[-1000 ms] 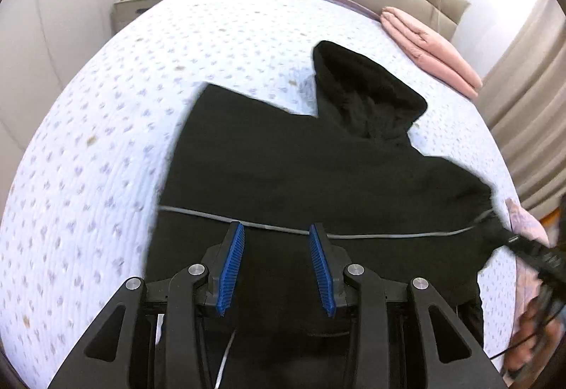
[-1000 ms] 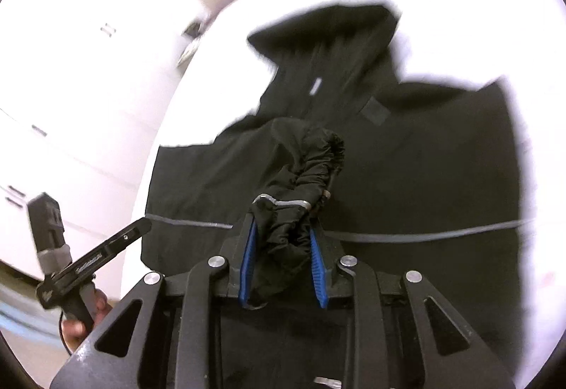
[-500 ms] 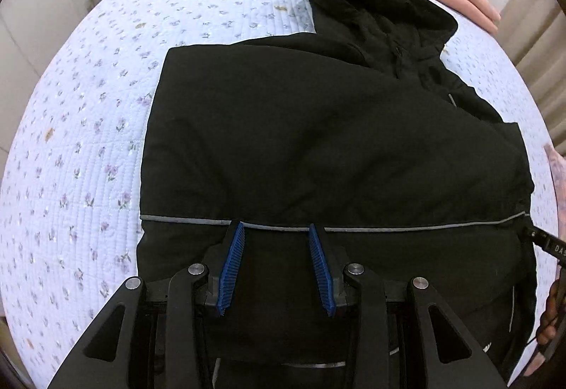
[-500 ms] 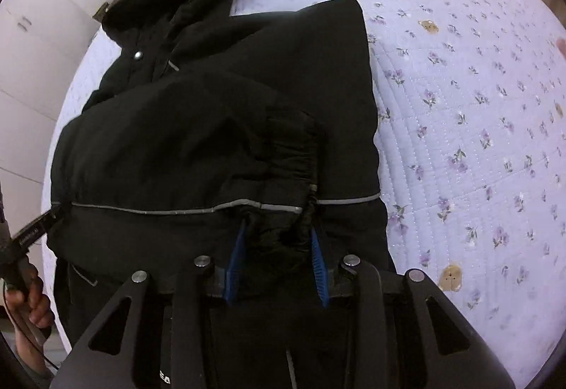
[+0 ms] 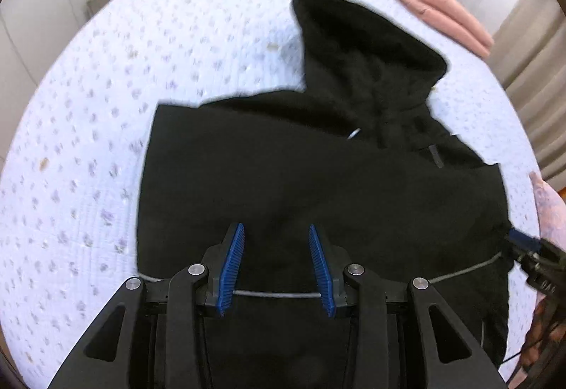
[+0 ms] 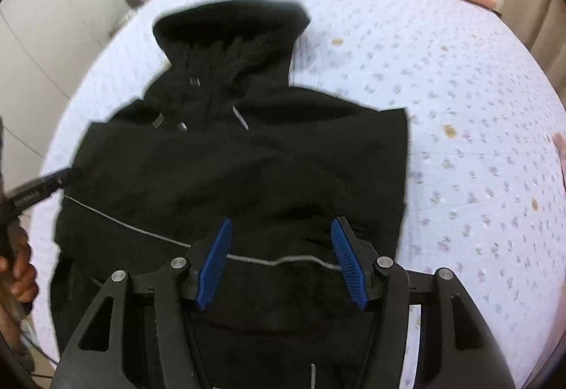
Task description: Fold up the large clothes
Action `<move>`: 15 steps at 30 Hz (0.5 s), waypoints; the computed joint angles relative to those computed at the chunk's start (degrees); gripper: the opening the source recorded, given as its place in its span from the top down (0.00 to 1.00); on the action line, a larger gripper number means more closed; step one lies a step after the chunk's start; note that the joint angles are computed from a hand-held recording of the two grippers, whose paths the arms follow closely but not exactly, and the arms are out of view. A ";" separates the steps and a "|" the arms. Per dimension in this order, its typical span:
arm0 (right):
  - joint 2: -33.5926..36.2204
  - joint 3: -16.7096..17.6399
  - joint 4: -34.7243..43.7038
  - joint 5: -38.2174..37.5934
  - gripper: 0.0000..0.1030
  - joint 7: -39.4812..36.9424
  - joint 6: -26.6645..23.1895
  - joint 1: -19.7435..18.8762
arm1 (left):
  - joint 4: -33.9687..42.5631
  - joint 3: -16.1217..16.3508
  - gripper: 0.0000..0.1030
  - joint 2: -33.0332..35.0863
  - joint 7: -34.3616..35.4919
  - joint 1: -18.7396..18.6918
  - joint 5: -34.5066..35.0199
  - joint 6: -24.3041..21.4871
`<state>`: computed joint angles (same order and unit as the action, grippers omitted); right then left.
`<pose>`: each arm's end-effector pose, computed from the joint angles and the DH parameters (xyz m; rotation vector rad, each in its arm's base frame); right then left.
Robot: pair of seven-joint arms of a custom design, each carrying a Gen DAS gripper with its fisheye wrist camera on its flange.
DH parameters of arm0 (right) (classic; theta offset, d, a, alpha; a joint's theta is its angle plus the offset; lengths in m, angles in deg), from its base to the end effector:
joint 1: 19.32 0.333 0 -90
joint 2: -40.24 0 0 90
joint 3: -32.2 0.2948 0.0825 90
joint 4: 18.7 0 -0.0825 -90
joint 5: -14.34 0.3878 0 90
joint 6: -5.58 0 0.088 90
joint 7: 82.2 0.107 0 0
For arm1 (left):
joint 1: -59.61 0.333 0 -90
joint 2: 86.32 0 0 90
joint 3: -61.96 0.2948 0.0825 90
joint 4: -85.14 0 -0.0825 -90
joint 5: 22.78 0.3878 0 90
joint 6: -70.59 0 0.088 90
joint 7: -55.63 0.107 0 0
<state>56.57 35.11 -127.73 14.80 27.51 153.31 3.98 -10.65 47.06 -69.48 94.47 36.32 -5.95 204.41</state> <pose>0.5824 0.2845 0.3703 -2.0540 1.8533 -0.1805 0.5426 -0.3999 0.4565 -2.1472 1.9652 -0.5604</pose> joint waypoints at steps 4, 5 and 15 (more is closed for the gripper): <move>3.37 -0.80 1.19 -1.85 0.41 1.29 -1.96 0.75 | 0.34 0.36 0.62 2.30 0.33 -0.38 1.03 0.75; 3.72 -1.28 1.22 -3.26 0.41 2.02 -1.58 1.38 | 1.23 0.54 0.62 2.88 0.46 -0.94 2.18 -0.40; 7.17 -1.28 5.75 -3.12 0.41 0.19 -3.79 1.31 | 3.53 0.82 0.61 3.68 2.88 -2.46 6.25 -3.25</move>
<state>63.74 33.83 -121.98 11.69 27.70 149.51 5.29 -7.12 47.87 -65.80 97.35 33.86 0.30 201.16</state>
